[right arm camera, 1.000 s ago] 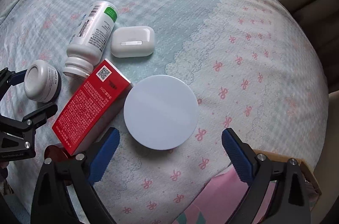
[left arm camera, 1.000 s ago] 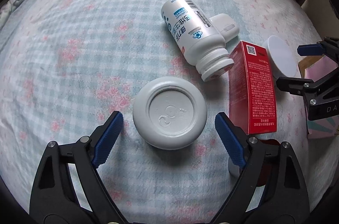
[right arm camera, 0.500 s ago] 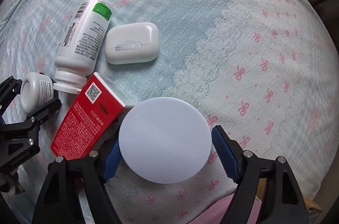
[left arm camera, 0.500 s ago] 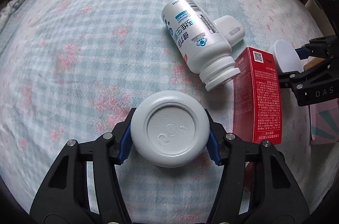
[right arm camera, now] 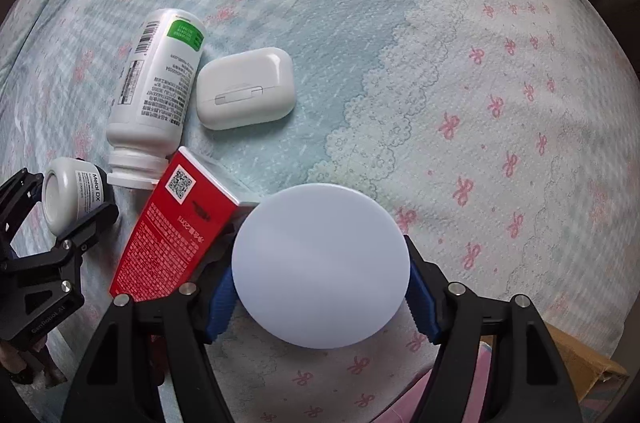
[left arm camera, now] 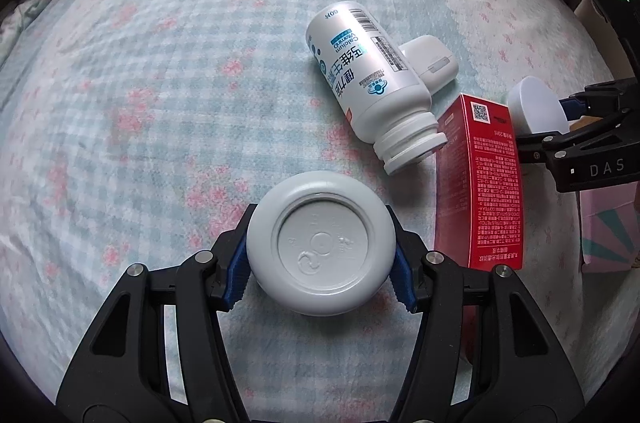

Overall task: Organize rigid objects
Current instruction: 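Carry both white jars over the cardboard box with both tools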

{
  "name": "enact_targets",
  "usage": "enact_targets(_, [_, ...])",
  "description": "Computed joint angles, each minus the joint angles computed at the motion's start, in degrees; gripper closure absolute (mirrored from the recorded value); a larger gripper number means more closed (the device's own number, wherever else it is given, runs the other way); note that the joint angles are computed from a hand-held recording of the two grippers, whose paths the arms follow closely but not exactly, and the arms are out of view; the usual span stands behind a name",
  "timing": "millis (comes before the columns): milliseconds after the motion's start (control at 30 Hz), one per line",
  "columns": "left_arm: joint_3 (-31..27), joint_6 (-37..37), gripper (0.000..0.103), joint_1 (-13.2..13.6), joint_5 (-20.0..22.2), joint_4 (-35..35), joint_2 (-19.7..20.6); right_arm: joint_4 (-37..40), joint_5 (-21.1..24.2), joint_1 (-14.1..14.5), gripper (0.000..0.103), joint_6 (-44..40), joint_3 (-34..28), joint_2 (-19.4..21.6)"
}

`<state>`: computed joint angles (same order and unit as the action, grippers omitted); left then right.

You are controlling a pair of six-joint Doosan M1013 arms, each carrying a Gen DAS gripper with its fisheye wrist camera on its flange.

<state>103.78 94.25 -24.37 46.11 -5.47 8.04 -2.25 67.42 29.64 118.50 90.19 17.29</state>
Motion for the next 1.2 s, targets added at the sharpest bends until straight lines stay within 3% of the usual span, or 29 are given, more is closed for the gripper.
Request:
enact_targets(400, [-2.6, 1.18, 0.049, 1.23, 1.51, -3.14, -3.21, -3.67, 1.69, 1.53, 0.036, 7.29, -2.4, -3.18])
enact_targets(633, [-4.71, 6.71, 0.049, 1.58, 3.61, -4.93, -6.52, -6.63, 3.81, 4.99, 0.036, 17.12, -4.78, -6.0])
enact_targets(800, [-7.37, 10.53, 0.049, 1.87, 7.73, -7.19, -8.42, -8.41, 5.85, 7.67, 0.036, 25.25, -7.05, -8.01])
enact_targets(1000, [-11.01, 13.4, 0.049, 0.48, 11.76, -8.8, -10.25, -11.63, 8.79, 10.42, 0.036, 32.95, -8.78, -11.44])
enact_targets(1200, [-13.42, 11.29, 0.049, -3.78, 13.42, -8.54, -11.76, -15.18, 10.97, 12.41, 0.036, 36.46, -8.36, -15.58])
